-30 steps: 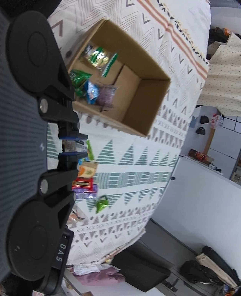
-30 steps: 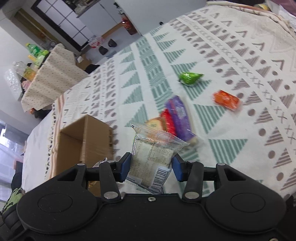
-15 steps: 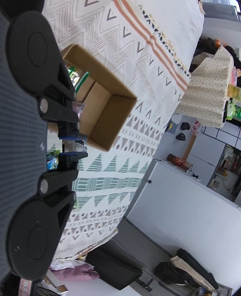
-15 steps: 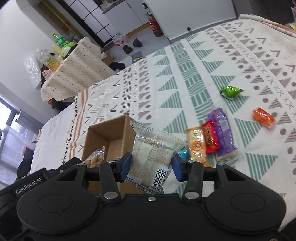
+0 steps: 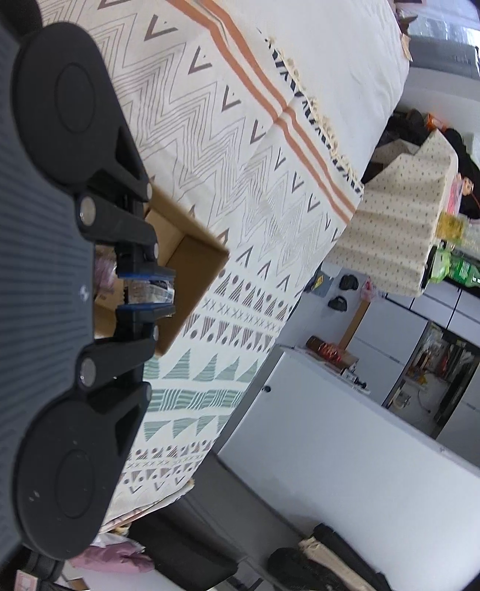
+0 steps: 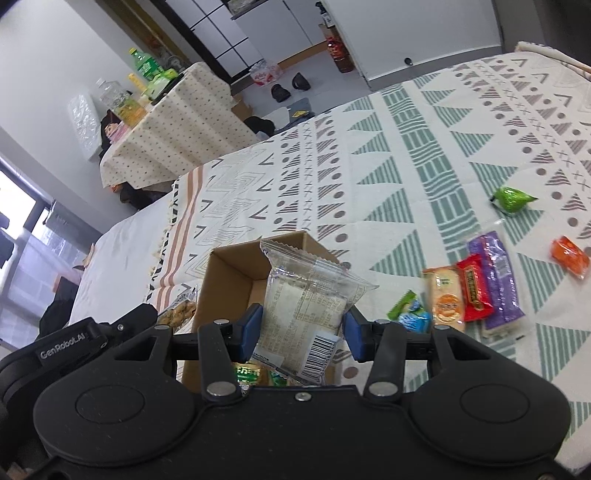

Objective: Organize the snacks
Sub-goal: 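Carry the stick packet with the left gripper and bread pack with the right over the box, then open both grippers over the box to drop the two packs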

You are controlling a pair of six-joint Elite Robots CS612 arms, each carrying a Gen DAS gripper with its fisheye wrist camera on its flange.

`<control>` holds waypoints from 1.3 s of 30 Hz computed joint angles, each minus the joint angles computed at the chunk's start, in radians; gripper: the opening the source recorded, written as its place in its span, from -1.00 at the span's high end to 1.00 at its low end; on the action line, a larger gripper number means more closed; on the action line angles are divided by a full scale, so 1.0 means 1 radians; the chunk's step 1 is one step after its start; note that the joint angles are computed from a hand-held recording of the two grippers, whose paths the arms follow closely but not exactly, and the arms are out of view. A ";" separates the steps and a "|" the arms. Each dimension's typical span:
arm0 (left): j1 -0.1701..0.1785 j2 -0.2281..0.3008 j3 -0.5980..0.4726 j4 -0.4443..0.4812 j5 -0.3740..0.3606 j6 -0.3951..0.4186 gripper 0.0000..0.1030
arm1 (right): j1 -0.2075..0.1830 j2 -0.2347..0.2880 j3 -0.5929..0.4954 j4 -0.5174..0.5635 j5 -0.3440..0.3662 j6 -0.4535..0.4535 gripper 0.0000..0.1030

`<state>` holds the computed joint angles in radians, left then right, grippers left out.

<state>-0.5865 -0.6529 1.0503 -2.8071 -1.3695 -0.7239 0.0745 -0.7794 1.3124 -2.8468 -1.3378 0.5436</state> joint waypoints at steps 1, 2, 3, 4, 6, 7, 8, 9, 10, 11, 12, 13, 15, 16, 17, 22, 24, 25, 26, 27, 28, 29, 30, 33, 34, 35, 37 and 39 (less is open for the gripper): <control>0.003 0.002 -0.002 0.000 0.001 -0.006 0.79 | 0.002 0.005 -0.010 0.006 0.001 -0.002 0.10; 0.006 0.004 -0.004 0.000 0.002 -0.009 0.79 | 0.004 0.010 -0.018 0.011 0.004 -0.004 0.10; 0.009 0.006 -0.005 0.001 0.004 -0.011 0.79 | 0.007 0.015 -0.029 0.018 0.005 -0.005 0.10; 0.012 0.008 -0.007 0.001 0.002 -0.015 0.79 | 0.010 0.020 -0.038 0.025 0.007 -0.008 0.10; 0.018 0.015 -0.014 0.003 -0.004 -0.023 0.79 | 0.014 0.031 -0.057 0.039 0.009 -0.012 0.10; 0.020 0.018 -0.018 0.002 -0.007 -0.026 0.79 | 0.016 0.036 -0.067 0.046 0.008 -0.014 0.10; 0.023 0.024 -0.020 -0.008 -0.014 -0.029 0.79 | 0.018 0.041 -0.077 0.053 0.007 -0.015 0.10; 0.025 0.028 -0.022 -0.016 -0.021 -0.035 0.78 | 0.020 0.044 -0.084 0.058 0.006 -0.015 0.10; 0.026 0.031 -0.026 -0.010 -0.021 -0.042 0.77 | 0.022 0.049 -0.093 0.064 0.006 -0.016 0.10; 0.026 0.034 -0.031 0.010 -0.011 -0.050 0.76 | 0.024 0.053 -0.100 0.070 0.005 -0.017 0.10; 0.024 0.035 -0.033 0.027 0.004 -0.053 0.72 | 0.025 0.057 -0.108 0.077 0.003 -0.018 0.10; 0.024 0.034 -0.032 0.040 0.008 -0.052 0.72 | 0.026 0.060 -0.115 0.082 0.003 -0.019 0.10; 0.028 0.034 -0.029 0.061 -0.005 -0.062 0.67 | 0.028 0.069 -0.133 0.093 0.005 -0.021 0.10; 0.030 0.032 -0.025 0.073 -0.015 -0.072 0.63 | 0.030 0.073 -0.141 0.100 0.003 -0.020 0.10; 0.032 0.029 -0.021 0.082 -0.021 -0.078 0.56 | 0.031 0.077 -0.149 0.105 0.001 -0.018 0.10; 0.029 0.012 0.009 0.101 0.010 -0.073 0.10 | 0.036 0.097 -0.188 0.107 0.001 -0.013 0.04; 0.028 0.006 0.017 0.107 0.021 -0.067 -0.11 | 0.037 0.101 -0.196 0.093 -0.002 -0.010 -0.05; 0.028 0.005 0.018 0.107 0.020 -0.063 -0.15 | 0.037 0.101 -0.197 0.081 -0.003 -0.010 -0.22; 0.028 0.003 0.020 0.108 0.019 -0.061 -0.25 | 0.037 0.099 -0.195 0.068 -0.005 -0.011 -0.34; 0.027 0.001 0.021 0.116 0.020 -0.061 -0.37 | 0.037 0.096 -0.191 0.060 -0.010 -0.013 -0.40; 0.027 0.000 0.019 0.132 0.024 -0.064 -0.40 | 0.038 0.091 -0.186 0.058 -0.019 -0.015 -0.48; 0.026 -0.001 0.015 0.149 0.028 -0.067 -0.44 | 0.037 0.087 -0.179 0.055 -0.022 -0.020 -0.49; 0.025 -0.003 0.013 0.162 0.027 -0.066 -0.47 | 0.036 0.082 -0.172 0.052 -0.020 -0.026 -0.50; 0.022 -0.005 0.010 0.189 0.031 -0.056 -0.63 | 0.033 0.064 -0.140 0.048 -0.042 -0.028 -0.72; 0.019 -0.006 0.010 0.196 0.036 -0.052 -0.67 | 0.033 0.058 -0.128 0.044 -0.054 -0.034 -0.82; 0.017 -0.008 0.012 0.194 0.037 -0.044 -0.74 | 0.033 0.050 -0.114 0.040 -0.066 -0.042 -0.87; 0.013 -0.011 0.019 0.188 0.043 -0.038 -0.83 | 0.031 0.039 -0.095 0.046 -0.079 -0.060 -0.91; 0.009 -0.014 0.024 0.184 0.043 -0.039 -0.96 | 0.028 0.027 -0.075 0.046 -0.086 -0.076 -1.00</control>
<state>-0.5771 -0.6668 1.0742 -2.6229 -1.3263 -0.7631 0.1027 -0.7522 1.2377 -2.8011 -1.4243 0.4672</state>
